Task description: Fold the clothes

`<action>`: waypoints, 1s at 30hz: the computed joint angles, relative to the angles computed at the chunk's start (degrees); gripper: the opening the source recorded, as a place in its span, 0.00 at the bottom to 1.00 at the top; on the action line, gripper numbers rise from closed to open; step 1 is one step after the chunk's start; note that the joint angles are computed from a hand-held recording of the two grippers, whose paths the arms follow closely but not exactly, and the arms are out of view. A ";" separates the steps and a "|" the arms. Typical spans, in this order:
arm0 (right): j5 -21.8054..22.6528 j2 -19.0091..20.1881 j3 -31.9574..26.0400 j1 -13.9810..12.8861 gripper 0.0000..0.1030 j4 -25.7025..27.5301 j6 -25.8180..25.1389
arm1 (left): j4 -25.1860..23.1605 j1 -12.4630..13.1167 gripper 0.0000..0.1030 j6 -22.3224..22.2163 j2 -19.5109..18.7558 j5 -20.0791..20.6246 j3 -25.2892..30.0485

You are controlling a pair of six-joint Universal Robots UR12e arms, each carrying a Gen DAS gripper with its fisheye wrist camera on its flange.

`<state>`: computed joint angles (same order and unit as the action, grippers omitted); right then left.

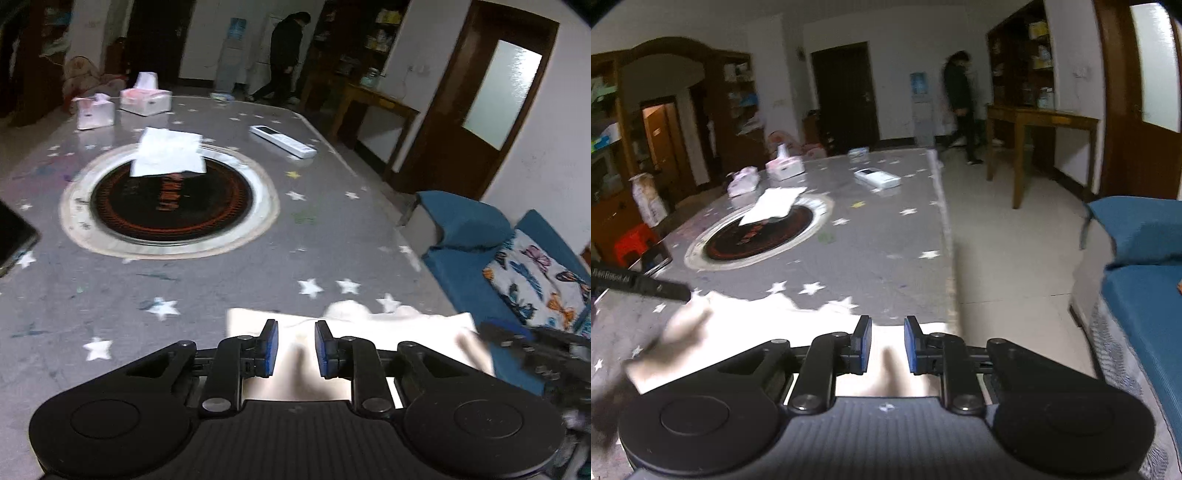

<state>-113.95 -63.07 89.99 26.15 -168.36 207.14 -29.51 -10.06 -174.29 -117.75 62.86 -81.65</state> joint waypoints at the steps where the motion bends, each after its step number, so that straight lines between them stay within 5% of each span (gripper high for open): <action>1: 0.75 0.44 -0.56 -0.11 0.18 0.52 -0.22 | -0.76 -0.07 0.22 0.65 -0.20 -0.90 0.26; 14: 3.29 3.41 -3.69 -0.87 0.18 3.86 -0.84 | -4.89 -1.44 0.22 3.01 -3.11 0.96 3.13; 17: 3.29 3.30 -3.75 -0.58 0.30 2.41 -1.82 | -4.49 -1.62 0.22 3.86 -2.87 0.08 2.87; 30: 3.21 4.76 -6.25 -0.12 0.42 4.52 -3.96 | -2.88 -3.29 0.24 6.31 -3.31 3.32 3.12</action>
